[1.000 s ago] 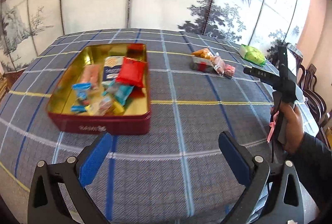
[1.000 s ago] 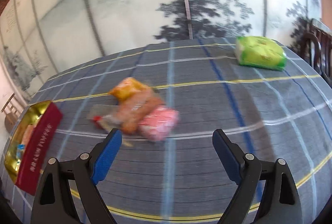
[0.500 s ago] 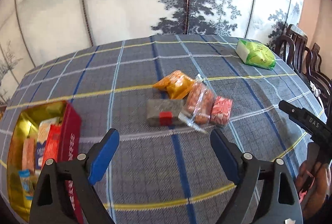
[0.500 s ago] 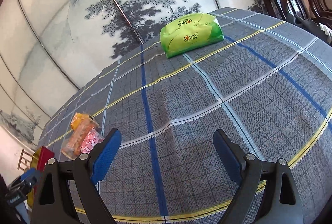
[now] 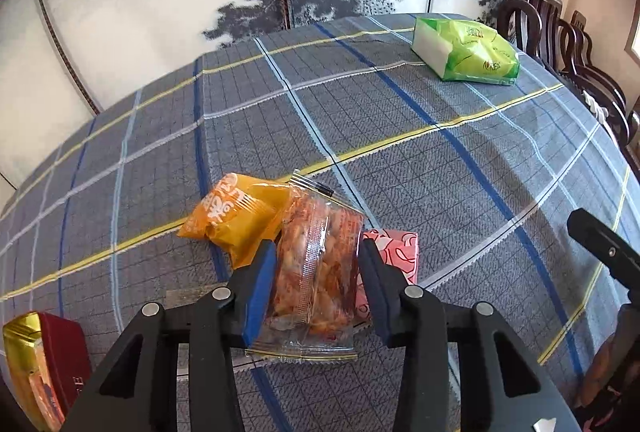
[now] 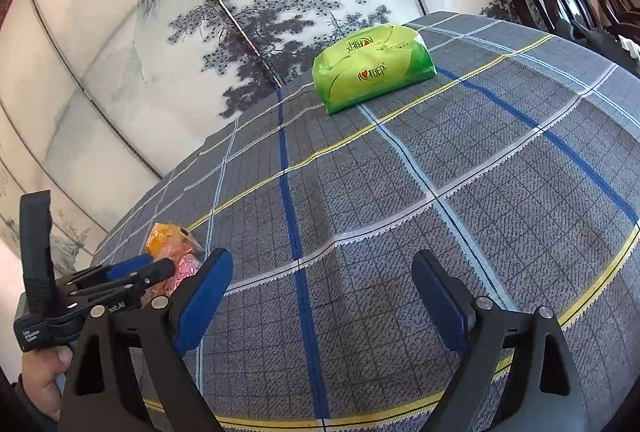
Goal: Organize snacks
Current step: 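Grasp the clear bag of orange pastry sticks with the left gripper, then carry the pastry bag toward the red tin and lower it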
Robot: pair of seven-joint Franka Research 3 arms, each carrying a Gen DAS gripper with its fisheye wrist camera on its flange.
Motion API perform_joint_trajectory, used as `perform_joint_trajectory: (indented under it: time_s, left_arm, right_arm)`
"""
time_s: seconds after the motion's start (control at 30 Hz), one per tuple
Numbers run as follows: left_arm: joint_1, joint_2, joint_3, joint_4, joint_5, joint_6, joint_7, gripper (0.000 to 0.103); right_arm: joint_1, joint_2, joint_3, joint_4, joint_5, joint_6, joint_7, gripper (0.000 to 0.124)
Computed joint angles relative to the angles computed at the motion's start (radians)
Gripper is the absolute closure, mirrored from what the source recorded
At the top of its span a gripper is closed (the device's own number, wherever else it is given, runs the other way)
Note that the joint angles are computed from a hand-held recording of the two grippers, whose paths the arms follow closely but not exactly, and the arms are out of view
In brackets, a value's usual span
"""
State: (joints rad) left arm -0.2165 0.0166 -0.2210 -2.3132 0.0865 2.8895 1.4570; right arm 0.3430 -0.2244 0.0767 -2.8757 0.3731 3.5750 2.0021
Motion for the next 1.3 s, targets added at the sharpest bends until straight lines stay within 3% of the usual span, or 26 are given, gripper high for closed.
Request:
perform_joint_trajectory:
  time_s: [0.03, 0.13, 0.2, 0.27, 0.3, 0.37, 0.43, 0.5, 0.53, 0.6, 0.7, 0.8, 0.9, 1.2, 1.3]
  left_arm:
    - [0.002, 0.007, -0.009, 0.015, -0.136, -0.024, 0.101, 0.066]
    - [0.012, 0.019, -0.02, 0.038, -0.325, -0.06, 0.243, 0.064]
    - [0.027, 0.035, -0.027, 0.07, -0.488, -0.116, 0.377, 0.056]
    - [0.034, 0.048, -0.025, 0.085, -0.538, -0.128, 0.393, 0.047]
    - [0.03, 0.051, -0.021, 0.086, -0.491, -0.124, 0.359, 0.044]
    - [0.013, 0.047, -0.013, 0.066, -0.348, -0.089, 0.269, 0.021]
    - [0.008, 0.051, -0.02, 0.061, -0.31, -0.079, 0.236, 0.016]
    - [-0.001, 0.054, -0.019, 0.055, -0.243, -0.05, 0.175, 0.041]
    - [-0.011, 0.068, -0.01, 0.066, -0.158, -0.07, 0.11, 0.065]
    - [-0.016, 0.071, -0.011, 0.048, -0.082, -0.022, 0.071, 0.065]
    - [-0.005, 0.057, -0.027, 0.032, -0.089, -0.01, 0.082, 0.067]
    - [-0.025, 0.01, 0.002, -0.012, 0.138, 0.04, -0.089, 0.068]
    - [-0.015, -0.049, 0.005, -0.052, 0.232, 0.072, -0.19, 0.068]
    - [0.077, -0.23, -0.048, -0.142, 0.502, 0.023, -0.455, 0.068]
    - [0.107, -0.295, -0.046, -0.177, 0.535, 0.011, -0.515, 0.068]
  right_arm:
    - [0.005, -0.001, -0.009, -0.003, -0.01, 0.004, 0.01, 0.033]
    - [0.015, -0.004, -0.03, -0.009, -0.043, 0.01, 0.037, 0.033]
    - [0.014, -0.005, -0.033, -0.012, -0.054, 0.013, 0.047, 0.033]
    - [0.009, -0.006, -0.03, -0.013, -0.057, 0.011, 0.046, 0.033]
    - [0.008, -0.006, -0.029, -0.013, -0.057, 0.011, 0.047, 0.032]
    - [0.005, -0.008, -0.027, -0.015, -0.058, 0.013, 0.049, 0.032]
    - [0.001, -0.008, -0.019, -0.014, -0.05, 0.012, 0.045, 0.032]
    - [-0.001, -0.008, -0.016, -0.015, -0.048, 0.013, 0.041, 0.032]
    - [-0.001, -0.01, -0.017, -0.014, -0.05, 0.011, 0.039, 0.032]
    - [-0.002, -0.011, -0.017, -0.014, -0.048, 0.007, 0.037, 0.032]
    - [-0.007, -0.007, -0.004, -0.012, -0.028, 0.016, 0.028, 0.032]
    - [-0.01, -0.002, 0.01, -0.005, -0.005, 0.016, 0.011, 0.032]
    - [-0.008, 0.001, 0.008, -0.001, 0.0, 0.017, 0.004, 0.032]
    - [-0.037, -0.002, 0.078, 0.017, 0.121, -0.012, -0.098, 0.032]
    - [-0.04, 0.003, 0.096, 0.029, 0.168, -0.023, -0.142, 0.032]
